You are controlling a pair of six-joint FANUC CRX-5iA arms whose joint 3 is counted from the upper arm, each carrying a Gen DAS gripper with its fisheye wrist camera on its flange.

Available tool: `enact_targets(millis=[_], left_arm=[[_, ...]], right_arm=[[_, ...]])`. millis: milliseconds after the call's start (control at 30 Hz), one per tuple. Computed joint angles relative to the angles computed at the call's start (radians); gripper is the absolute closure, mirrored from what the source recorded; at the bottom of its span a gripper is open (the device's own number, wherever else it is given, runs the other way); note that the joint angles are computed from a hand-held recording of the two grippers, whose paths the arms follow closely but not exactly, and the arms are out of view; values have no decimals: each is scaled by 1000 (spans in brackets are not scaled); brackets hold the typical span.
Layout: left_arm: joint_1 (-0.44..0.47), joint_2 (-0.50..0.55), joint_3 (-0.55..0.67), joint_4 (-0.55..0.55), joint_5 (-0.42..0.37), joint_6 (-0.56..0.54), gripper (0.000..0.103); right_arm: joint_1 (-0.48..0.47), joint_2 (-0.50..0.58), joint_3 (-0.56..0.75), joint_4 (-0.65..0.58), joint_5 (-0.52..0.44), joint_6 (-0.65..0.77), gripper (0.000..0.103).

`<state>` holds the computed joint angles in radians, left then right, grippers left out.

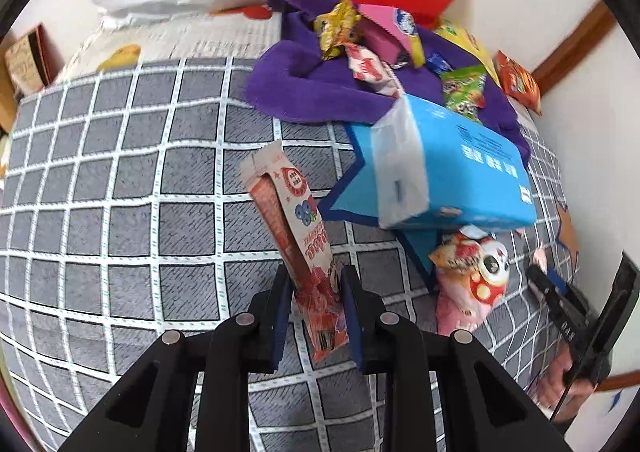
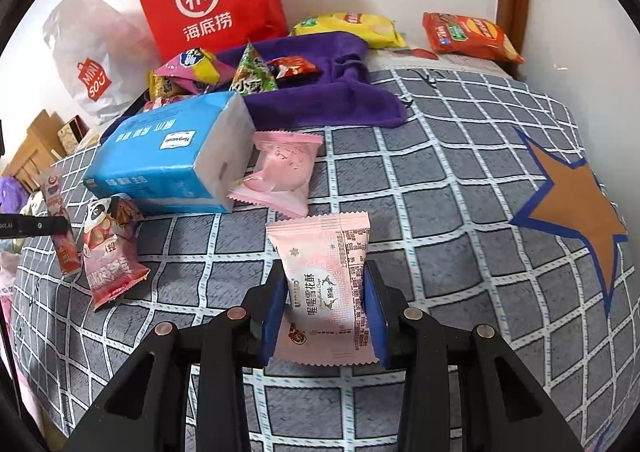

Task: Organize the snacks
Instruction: 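Grasp the pink cookie packet with the right gripper while the left gripper grasps the red-white stick packet, then lift the pink cookie packet and red-white stick packet toward the purple towel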

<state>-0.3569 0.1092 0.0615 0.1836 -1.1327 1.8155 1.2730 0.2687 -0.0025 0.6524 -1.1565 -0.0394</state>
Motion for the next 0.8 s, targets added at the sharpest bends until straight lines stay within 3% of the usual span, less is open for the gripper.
enact_targets(millis=[200,233,300,500,600,700,800], left_arm=[[-40,50,41,-88,24,51,73],[-59,45,45,-131,45,66,62],[-99,57,77,-224,35,108,54],[-167,20,40,-388,121,183,55],[-219,1,30,-523,138,293,78],[-247,-12,11,-595,175,338,78],[-229,-28,-10,-570,194,323,78]], right_arm=[[-1,9,10,-8,-3,16,66],[-1,6,5,-4,-2,8,66],[-1,-1,-6,0,2,-8,65],[-4,18,-12,28,-30,-23,64],[-1,21,-36,73,-22,-50,62],[-1,27,-38,85,-23,-41,61],[-5,21,-45,85,-11,-37,60]])
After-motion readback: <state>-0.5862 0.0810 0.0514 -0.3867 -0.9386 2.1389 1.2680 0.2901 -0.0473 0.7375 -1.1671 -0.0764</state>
